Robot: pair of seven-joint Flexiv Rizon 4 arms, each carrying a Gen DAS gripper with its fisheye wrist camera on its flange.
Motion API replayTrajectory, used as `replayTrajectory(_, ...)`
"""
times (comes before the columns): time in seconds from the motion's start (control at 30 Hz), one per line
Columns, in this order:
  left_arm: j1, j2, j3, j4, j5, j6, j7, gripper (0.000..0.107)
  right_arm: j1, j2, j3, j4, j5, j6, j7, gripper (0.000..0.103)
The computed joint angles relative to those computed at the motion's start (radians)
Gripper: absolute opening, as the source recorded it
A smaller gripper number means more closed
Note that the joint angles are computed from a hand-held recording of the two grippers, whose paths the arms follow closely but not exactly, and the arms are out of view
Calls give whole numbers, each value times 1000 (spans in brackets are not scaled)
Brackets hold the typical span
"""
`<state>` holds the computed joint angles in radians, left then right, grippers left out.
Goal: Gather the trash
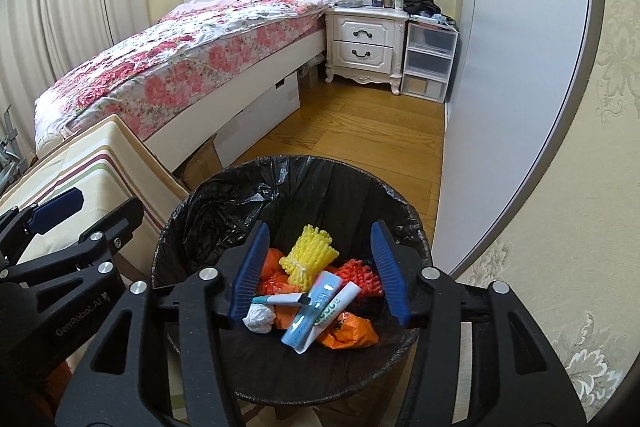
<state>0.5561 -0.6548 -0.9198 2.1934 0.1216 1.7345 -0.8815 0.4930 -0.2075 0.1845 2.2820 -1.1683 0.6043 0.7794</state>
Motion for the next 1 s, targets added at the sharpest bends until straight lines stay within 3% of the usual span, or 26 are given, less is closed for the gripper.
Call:
replayTrajectory(0.1, 33, 1, -24, 13, -2, 1, -8, 72, 15, -1, 9, -10, 21, -36, -14, 62)
replayTrajectory(0.47, 208, 14, -99, 107, 61, 20, -9, 75, 85, -26, 39, -47, 92, -101, -31, 70)
replayTrajectory(0.57, 276, 9, -142, 131, 74, 16, -12, 75, 118, -34, 48, -66, 114, -140, -38, 77)
replayTrajectory(1.0, 535, 12, -308, 228, 150, 35, -42, 79, 229, -33, 85, -126, 138, -299, -30, 79)
